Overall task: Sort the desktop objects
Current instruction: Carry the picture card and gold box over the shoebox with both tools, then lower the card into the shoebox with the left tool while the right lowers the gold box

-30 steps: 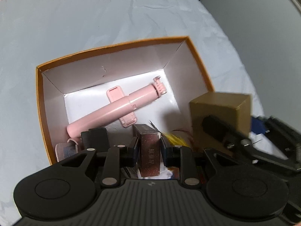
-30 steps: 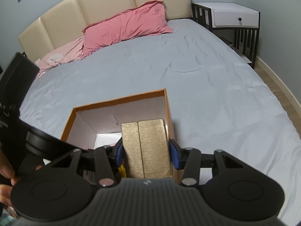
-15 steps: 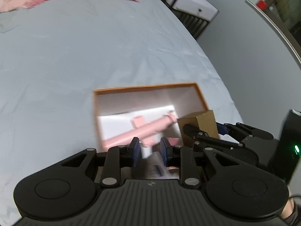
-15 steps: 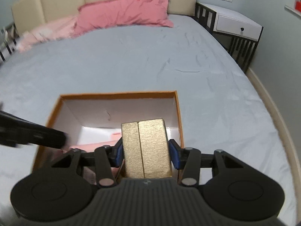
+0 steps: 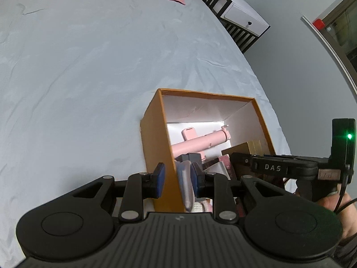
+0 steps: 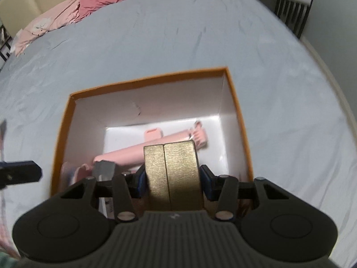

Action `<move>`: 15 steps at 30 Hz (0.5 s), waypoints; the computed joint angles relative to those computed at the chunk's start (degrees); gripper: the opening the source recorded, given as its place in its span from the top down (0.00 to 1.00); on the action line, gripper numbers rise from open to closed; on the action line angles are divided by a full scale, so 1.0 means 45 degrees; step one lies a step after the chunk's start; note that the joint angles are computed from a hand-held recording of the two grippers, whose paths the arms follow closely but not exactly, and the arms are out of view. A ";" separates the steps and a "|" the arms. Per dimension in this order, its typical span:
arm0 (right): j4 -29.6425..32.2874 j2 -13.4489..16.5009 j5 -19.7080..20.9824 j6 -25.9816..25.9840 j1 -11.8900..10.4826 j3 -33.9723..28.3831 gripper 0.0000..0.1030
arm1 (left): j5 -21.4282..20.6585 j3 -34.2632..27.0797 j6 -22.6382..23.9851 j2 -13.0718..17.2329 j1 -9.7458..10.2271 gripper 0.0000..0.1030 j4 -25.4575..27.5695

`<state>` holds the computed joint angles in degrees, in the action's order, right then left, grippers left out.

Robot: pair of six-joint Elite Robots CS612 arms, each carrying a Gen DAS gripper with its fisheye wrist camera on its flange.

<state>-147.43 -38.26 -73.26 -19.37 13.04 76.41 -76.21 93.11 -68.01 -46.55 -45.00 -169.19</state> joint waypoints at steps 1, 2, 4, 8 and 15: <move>0.0303 0.0020 0.0034 0.0151 -0.0017 -0.0080 0.52 | -0.0005 0.0060 -0.0038 -0.0019 0.0002 0.74 -0.0042; 0.0491 0.0055 0.0064 0.0247 -0.0029 -0.0189 0.52 | -0.0006 0.0108 -0.0079 -0.0031 0.0003 0.74 -0.0101; 0.0628 0.0109 -0.0135 0.0354 0.0015 -0.0356 0.52 | -0.0003 0.0194 -0.0150 -0.0053 -0.0010 0.74 -0.0185; 0.1448 0.0193 0.0161 0.0728 -0.0049 -0.0708 0.52 | -0.0162 0.0327 -0.0236 -0.0097 -0.0015 0.74 -0.0356; 0.1510 0.0276 -0.0114 0.1149 -0.0046 -0.0908 0.52 | -0.0196 0.0560 -0.0245 -0.0245 -0.0059 0.74 -0.0395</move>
<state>-140.64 -37.02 -73.77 -14.20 12.83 72.32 -77.09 95.63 -69.11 -47.65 -45.27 -170.97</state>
